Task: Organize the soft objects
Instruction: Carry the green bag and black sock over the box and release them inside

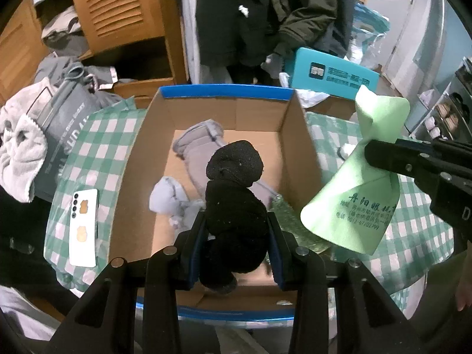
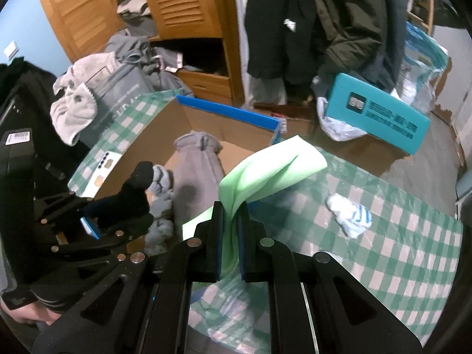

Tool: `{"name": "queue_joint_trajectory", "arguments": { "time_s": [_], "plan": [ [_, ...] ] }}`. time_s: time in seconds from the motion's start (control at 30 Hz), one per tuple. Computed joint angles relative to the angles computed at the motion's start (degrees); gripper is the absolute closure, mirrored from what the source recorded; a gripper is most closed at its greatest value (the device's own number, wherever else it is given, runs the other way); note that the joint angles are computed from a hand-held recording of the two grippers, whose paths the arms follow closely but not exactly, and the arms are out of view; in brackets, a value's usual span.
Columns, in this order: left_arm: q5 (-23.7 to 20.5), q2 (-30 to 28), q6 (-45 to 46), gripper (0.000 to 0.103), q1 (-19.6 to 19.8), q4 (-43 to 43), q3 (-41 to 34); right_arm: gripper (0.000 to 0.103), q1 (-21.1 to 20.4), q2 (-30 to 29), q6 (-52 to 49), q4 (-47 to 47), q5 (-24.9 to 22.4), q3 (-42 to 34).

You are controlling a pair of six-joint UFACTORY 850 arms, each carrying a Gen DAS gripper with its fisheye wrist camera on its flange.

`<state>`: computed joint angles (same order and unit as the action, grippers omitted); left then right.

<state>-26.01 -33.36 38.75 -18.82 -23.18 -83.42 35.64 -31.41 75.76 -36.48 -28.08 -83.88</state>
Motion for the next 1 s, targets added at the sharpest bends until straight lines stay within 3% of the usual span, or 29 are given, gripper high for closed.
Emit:
{"name": "queue_joint_trajectory", "arguments": {
  "time_s": [0.63, 0.77, 0.9, 1.0],
  "plan": [
    [-2.4, -4.0, -7.1, 0.061, 2.6, 4.6, -3.8, 0.093, -0.4, -10.2, -20.6, 17.5, -2.1, -13.0],
    [-1.2, -3.7, -7.7, 0.044, 2.7, 5.0, -3.3, 0.074, -0.4, -10.9, -21.2, 17.9, -2.8, -13.8],
    [-0.3, -3.2, -7.2, 0.043, 2.6, 4.7, -2.9, 0.059, -0.5, -10.7, -19.8, 17.0, -3.3, -13.2],
    [-0.4, -3.1, -6.9, 0.042, 2.5, 4.3, -2.9, 0.057, -0.6, -9.9, -18.0, 15.6, -3.3, -12.1]
  ]
}}
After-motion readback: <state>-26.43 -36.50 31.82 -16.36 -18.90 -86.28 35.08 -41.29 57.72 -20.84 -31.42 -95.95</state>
